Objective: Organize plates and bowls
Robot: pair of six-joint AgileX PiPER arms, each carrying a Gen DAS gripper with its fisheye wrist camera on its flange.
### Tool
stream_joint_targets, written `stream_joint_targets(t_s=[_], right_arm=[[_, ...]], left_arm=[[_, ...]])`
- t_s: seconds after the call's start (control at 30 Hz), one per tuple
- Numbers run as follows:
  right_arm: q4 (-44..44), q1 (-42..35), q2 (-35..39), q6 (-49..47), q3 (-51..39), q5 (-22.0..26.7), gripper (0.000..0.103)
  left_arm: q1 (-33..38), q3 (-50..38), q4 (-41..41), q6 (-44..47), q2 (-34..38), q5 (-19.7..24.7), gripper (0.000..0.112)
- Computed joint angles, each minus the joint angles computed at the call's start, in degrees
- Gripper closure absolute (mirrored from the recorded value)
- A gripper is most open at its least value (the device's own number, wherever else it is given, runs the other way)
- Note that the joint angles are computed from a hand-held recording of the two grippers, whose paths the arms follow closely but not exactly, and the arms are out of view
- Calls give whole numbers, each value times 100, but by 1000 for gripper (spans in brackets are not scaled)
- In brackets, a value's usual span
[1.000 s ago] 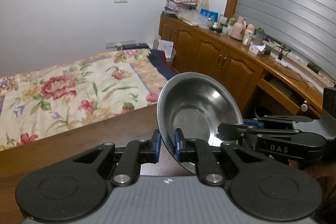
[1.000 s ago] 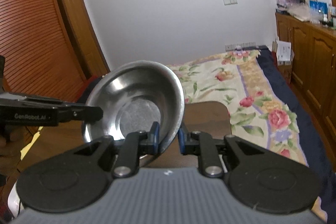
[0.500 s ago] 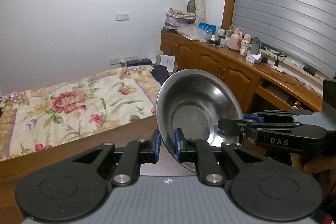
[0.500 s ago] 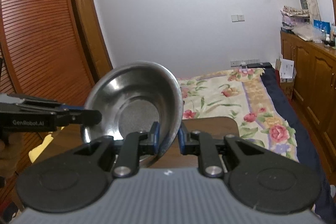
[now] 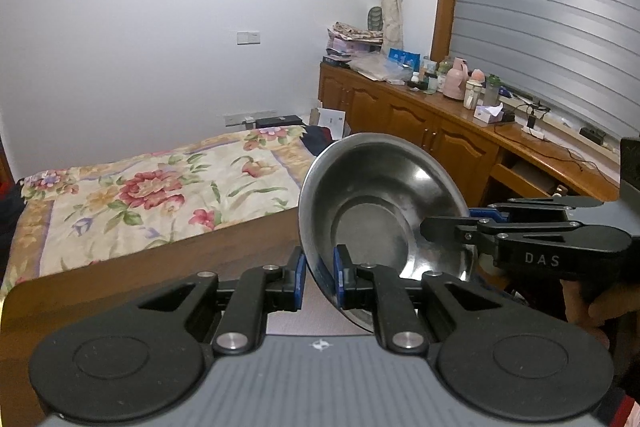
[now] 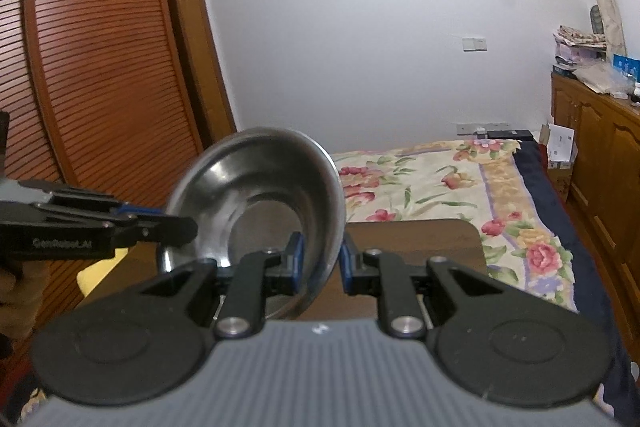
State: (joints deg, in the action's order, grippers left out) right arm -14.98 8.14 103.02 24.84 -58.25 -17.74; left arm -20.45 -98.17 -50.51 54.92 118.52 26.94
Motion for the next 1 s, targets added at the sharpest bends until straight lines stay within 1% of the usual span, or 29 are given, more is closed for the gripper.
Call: stream_joint_targets(t_s=[0.13,0.33,0.4,0.57,0.7,0.77,1.0], right_arm=[[316,148,-137,-224,283,-117,83],[207,256,-172,-17,559,-235,83],[290,316,-152,-68,646,-269,83],[259,390,11,81,824,-479,83],[444,490,164,31,965,-721,83],[417,512,218,189,1032,-850,83],[429,543,454,431,1096,-1083,83]], left_arm=[[77,716,-649,651,-360,-164,97],[220,1443,-1509,1588,-602,-177,97],[283,1645,-1847,1931,-588,-135,97],[392,1963,-2406,2468,-428,-88,97],[411,2351,-3027,3148,-439,-208,97],[405,2499,-3200,3358,-443,-252,96],[335,2812,-3984,4335,-394,-439,96]])
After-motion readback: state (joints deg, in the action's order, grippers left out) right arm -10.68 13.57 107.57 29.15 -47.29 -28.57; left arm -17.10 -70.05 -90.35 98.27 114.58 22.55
